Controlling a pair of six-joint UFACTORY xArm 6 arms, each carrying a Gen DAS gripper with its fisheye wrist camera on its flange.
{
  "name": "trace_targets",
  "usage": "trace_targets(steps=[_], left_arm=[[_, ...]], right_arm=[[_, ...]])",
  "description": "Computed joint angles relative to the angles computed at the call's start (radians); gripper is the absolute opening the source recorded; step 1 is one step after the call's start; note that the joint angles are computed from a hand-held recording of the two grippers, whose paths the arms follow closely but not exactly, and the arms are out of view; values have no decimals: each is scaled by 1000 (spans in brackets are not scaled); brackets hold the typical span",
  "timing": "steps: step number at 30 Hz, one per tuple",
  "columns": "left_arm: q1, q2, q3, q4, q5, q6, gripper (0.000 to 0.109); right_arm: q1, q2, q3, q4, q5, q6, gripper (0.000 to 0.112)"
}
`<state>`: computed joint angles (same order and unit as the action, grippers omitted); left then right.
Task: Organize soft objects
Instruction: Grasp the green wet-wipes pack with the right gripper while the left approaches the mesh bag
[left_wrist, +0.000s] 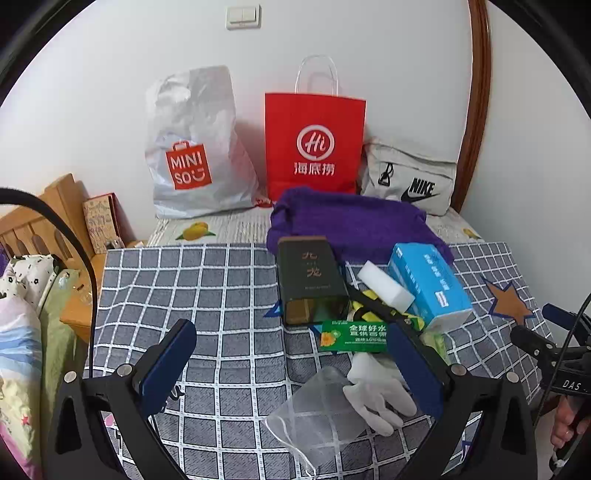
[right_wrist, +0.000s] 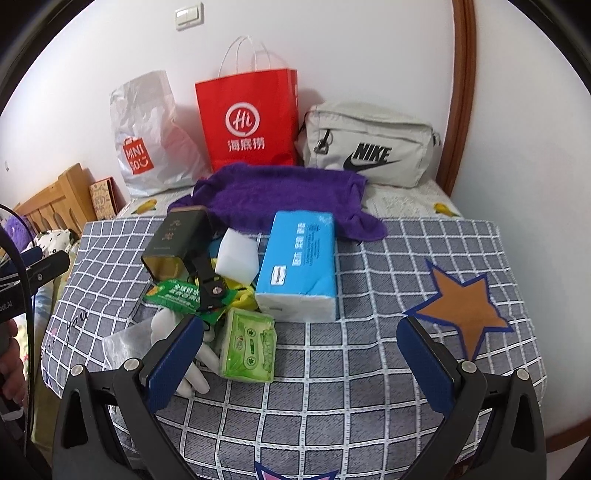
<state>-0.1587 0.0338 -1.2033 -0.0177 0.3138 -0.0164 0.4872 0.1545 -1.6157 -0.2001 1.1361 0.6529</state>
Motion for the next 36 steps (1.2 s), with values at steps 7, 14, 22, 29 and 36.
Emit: trace_targets(steps=[7,14,22,29,36], left_arm=[[6,46,-15,31,1,-13,103],[16,92,-27,-37,13,49,103],[33,156,-69,-88,48,92,103],[33,183,-76,-172,57,213,103],[17,200,-75,-311,114,439,103]], right_arm=[[-5,35,32,47,-23,-29,103],[-20,67,86,177,-77,-73,102],[-25,125,80,271,-83,-119,100],[-33,167,83,338,-93,-147,84],[-22,186,62,332,-92,-187,53]])
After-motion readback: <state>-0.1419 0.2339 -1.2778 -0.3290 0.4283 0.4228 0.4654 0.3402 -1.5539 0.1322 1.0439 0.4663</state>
